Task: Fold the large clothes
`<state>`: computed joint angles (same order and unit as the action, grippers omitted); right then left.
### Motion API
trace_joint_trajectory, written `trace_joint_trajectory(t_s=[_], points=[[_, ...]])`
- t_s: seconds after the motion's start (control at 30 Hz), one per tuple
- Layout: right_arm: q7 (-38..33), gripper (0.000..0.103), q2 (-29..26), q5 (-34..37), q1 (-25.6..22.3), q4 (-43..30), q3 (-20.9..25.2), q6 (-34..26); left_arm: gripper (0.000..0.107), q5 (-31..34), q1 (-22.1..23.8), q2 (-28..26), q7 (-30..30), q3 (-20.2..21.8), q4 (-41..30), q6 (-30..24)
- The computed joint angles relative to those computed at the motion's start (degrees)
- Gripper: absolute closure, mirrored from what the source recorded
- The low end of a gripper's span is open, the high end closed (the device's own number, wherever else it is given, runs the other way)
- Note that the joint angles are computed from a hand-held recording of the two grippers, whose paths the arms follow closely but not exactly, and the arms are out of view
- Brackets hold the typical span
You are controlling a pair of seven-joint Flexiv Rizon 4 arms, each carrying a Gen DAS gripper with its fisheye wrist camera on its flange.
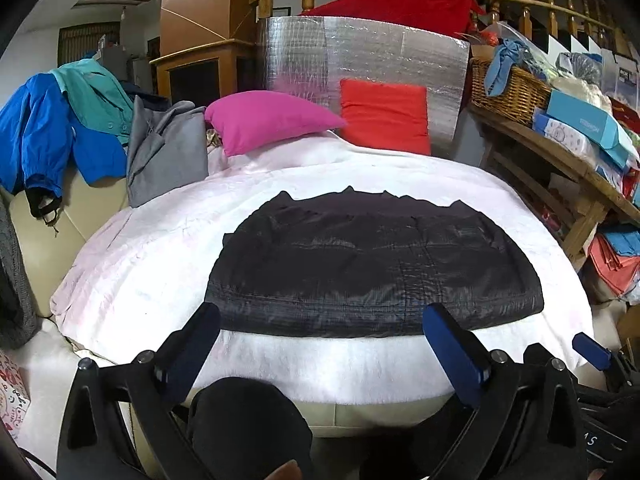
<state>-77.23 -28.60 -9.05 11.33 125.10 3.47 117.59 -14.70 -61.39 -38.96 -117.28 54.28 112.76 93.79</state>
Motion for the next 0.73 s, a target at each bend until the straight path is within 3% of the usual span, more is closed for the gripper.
trace_joint_trajectory(t_s=[0.17,0.5,0.6,0.73], points=[[-1.45,0.004,0.20,2.72,2.66,0.11,-2.35,0.12,0.006,1.69,-1.87,-1.39,-1.34,2.44,-1.34,-3.63],[-5.30,0.004,0.86,7.87,7.01,0.37,-5.23,0.13,0.006,7.58,-0.18,0.56,-4.73,0.66,-1.14,-2.18],[-5.84,0.004,1.03,8.60,7.18,0.35,-5.20,0.15,0.006,7.97,1.32,1.75,-4.38,-1.16,-0.49,-0.41],[-6.62,0.004,1.14,9.88,8.07,0.32,-5.81,0.10,0.006,7.02,0.54,1.11,-3.72,-0.47,-0.49,-0.44]])
